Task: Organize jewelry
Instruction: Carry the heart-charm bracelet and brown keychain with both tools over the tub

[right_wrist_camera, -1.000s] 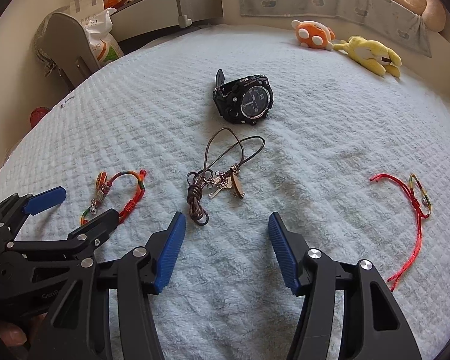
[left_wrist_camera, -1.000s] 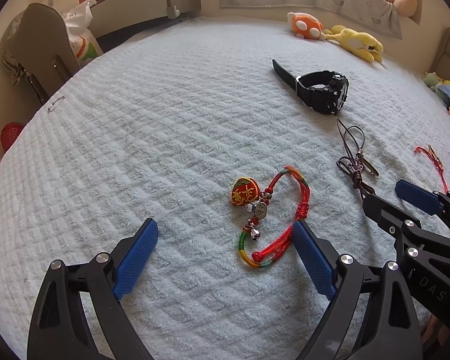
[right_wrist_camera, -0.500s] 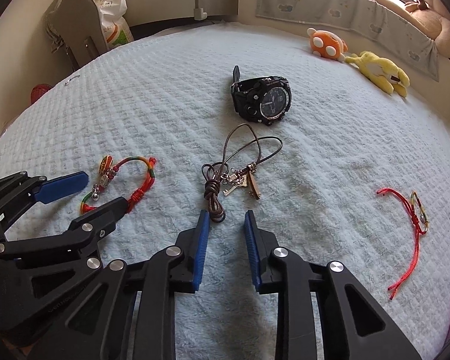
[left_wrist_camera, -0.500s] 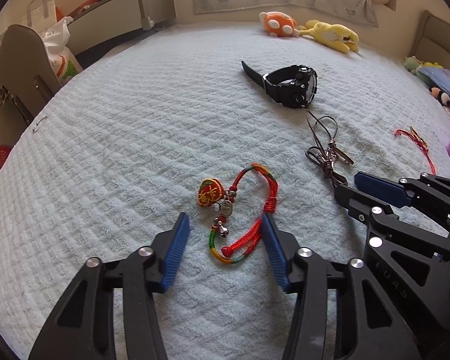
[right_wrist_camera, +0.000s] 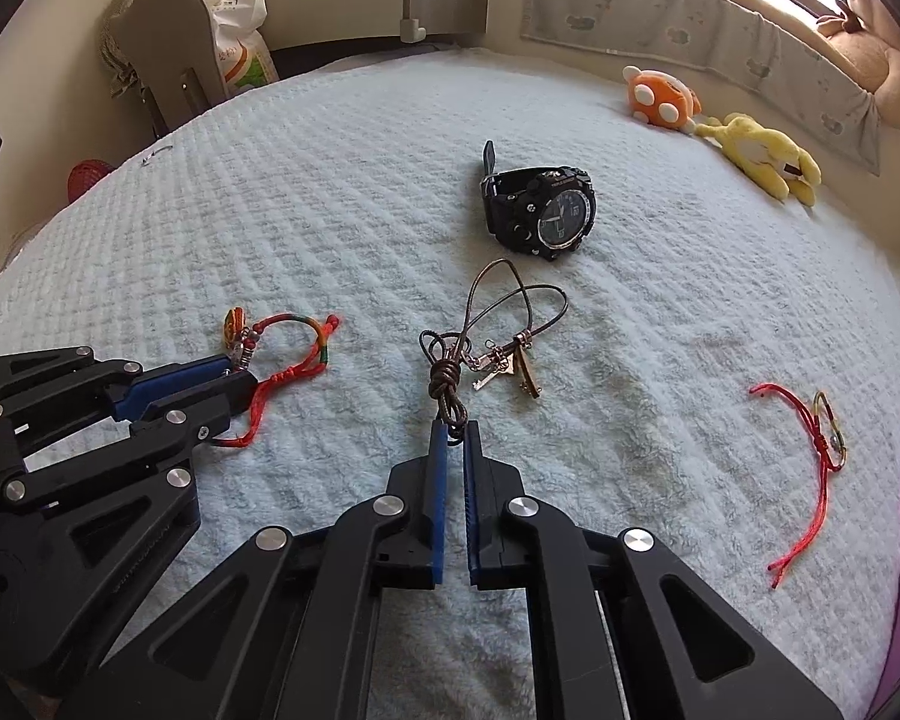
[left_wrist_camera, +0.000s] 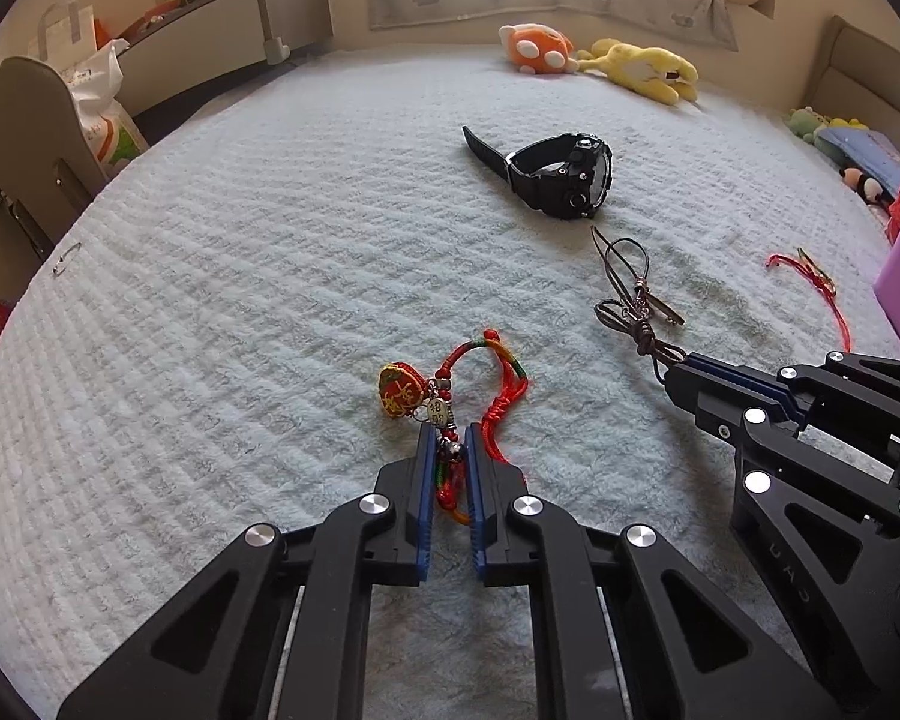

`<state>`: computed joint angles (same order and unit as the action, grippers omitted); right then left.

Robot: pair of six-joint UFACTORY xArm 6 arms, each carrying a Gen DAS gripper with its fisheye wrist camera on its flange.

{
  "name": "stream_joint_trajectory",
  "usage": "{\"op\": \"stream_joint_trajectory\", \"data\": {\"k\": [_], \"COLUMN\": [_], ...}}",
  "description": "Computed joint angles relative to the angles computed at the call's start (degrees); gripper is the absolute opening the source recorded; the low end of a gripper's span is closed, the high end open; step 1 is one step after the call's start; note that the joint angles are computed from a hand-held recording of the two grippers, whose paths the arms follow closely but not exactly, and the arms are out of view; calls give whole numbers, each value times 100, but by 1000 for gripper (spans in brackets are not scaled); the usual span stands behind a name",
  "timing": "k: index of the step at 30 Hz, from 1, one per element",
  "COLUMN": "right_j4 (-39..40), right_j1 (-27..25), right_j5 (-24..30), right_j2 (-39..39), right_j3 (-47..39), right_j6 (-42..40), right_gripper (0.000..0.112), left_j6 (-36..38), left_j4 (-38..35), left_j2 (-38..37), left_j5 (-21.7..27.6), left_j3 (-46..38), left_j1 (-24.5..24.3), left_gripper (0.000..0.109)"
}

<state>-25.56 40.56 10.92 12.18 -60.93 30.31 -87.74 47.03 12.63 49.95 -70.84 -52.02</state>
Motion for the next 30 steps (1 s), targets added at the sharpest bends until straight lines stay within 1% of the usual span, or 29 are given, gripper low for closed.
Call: {"op": "stream_joint_trajectory", "data": {"k": [2, 5, 9, 12, 16, 21, 30], "right_j4": [259, 862, 925, 1143, 1076, 796, 630], "right_j1": [17, 47, 71, 102, 135, 182, 313], "right_j5": [7, 38, 267, 449, 770, 1230, 2235], "right_j2": [-122, -332, -666, -938, -1295, -1683, -2387], "right_j3": [99, 256, 395, 469, 492, 397, 147], "right_j6": [-100, -305, -141, -149, 107, 474, 797], "right_gripper": [5, 5, 5, 5, 4, 4, 4], "left_j6": [38, 101, 302, 491, 747, 1062, 1745], "left_j4": [-46, -140, -301, -417, -573, -693, -1033], "left_j2": [-81, -213, -374, -497, -643, -764, -803], "left_j5": [3, -17, 58, 114, 239, 399, 701], "left_j3": [36, 72, 34, -44, -182, -427, -1075], "left_j1": [-2, -8, -49, -88, -158, -235, -373], "left_gripper": [10, 10, 10, 10, 10, 10, 10]}}
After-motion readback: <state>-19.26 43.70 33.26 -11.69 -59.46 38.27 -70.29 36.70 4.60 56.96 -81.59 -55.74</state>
